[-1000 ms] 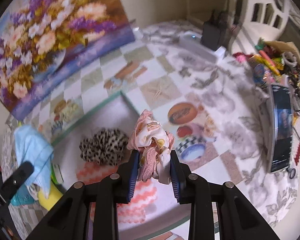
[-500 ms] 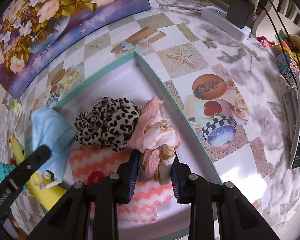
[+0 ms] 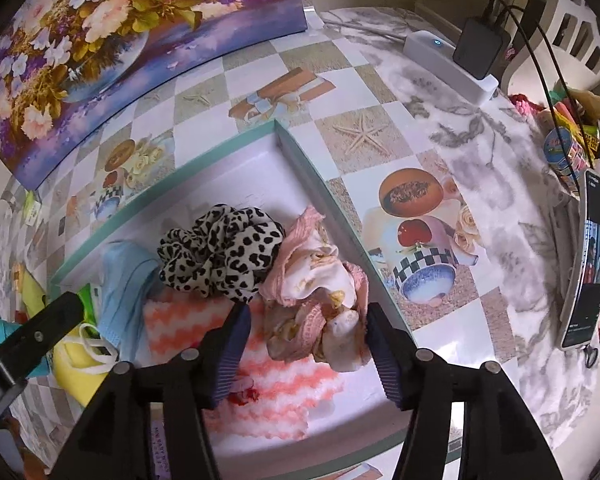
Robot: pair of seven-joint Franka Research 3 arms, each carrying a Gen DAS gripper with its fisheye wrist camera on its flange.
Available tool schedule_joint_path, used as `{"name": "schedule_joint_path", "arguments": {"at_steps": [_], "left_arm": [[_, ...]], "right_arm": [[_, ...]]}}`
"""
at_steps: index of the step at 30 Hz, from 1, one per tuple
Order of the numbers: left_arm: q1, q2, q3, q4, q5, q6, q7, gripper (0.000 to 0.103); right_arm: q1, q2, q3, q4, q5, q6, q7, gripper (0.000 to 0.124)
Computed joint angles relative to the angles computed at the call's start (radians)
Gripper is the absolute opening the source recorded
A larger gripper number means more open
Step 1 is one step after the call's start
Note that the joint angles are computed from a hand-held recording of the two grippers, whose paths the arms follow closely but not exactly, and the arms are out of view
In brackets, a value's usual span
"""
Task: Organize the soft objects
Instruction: 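Release the mask into the tray with the left gripper while the right releases the pink cloth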
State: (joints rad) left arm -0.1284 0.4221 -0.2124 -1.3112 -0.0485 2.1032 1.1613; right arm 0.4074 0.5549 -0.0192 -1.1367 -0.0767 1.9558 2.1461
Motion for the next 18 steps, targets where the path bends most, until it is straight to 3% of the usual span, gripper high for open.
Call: {"name": "schedule_joint_path", "arguments": {"at_steps": [7,14,18], "left_arm": [[0.002,-0.009,0.011,0.005,0.018,-0.019,-0.023,0.081],[0.000,-0.039,0.023,-0.033,0.060,0.037,-0.059,0.094],[0.005,-0.059,0.028,-0.055,0.071,0.070,-0.078,0.095]], "right_arm": [[0.011,0.013,-0.008,0.043,-0.027,-0.031,-0.010,0.072],[0.016,-0.030,-0.014,0.010,-0.060,-0.001,-0.004,0.086],[0.009,-0.069,-0.010,-0.033,-0.057,0.055,0.013,0.088]]}}
